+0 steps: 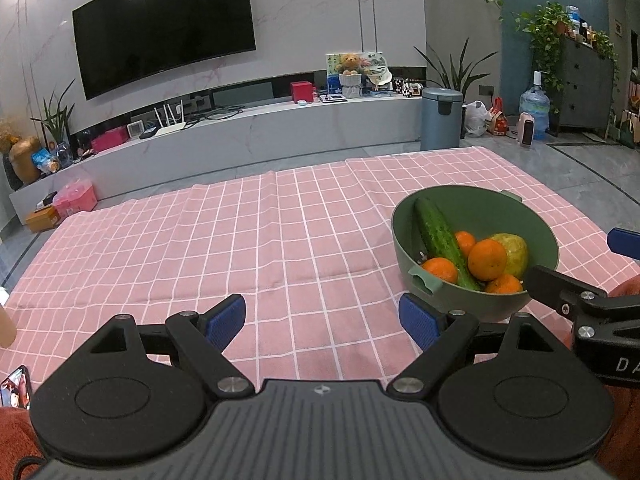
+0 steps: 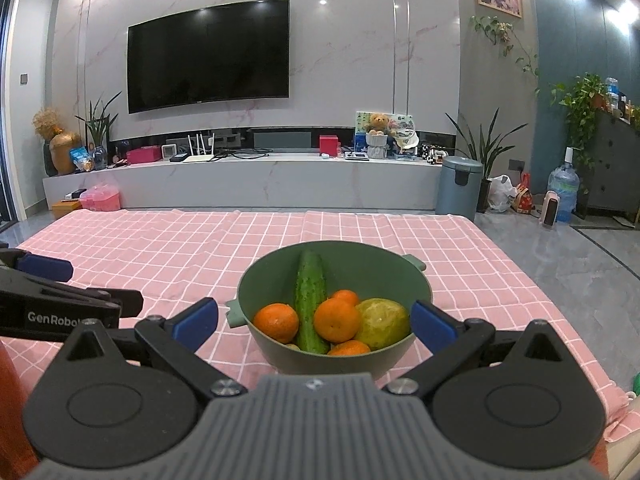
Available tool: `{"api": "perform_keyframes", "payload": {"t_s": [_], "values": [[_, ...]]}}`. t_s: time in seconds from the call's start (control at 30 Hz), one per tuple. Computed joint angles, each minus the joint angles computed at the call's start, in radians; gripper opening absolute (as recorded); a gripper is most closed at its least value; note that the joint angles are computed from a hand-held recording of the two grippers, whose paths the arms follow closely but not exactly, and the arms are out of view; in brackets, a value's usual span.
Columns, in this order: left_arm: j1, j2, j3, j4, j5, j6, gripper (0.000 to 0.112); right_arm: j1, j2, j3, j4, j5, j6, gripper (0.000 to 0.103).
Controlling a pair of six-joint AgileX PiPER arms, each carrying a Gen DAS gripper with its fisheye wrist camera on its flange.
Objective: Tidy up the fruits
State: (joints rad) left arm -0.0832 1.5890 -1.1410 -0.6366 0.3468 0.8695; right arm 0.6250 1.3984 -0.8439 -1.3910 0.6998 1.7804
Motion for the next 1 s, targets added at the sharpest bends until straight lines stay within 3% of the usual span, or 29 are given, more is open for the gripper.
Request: {"api": "perform_keyframes", "payload": {"t_s": [0.53, 1.0], "values": [[-0.007, 0.002, -0.016, 0.056, 0.007, -0.059, 0.101, -0.020, 0.003, 0.002, -0.003, -0.028, 0.006, 0.098], [-0.001, 0.001, -0.013, 0.023, 0.003, -0.027, 0.101, -0.021, 0.002, 0.007, -0.009, -0.031, 0.018, 0.098]]}}
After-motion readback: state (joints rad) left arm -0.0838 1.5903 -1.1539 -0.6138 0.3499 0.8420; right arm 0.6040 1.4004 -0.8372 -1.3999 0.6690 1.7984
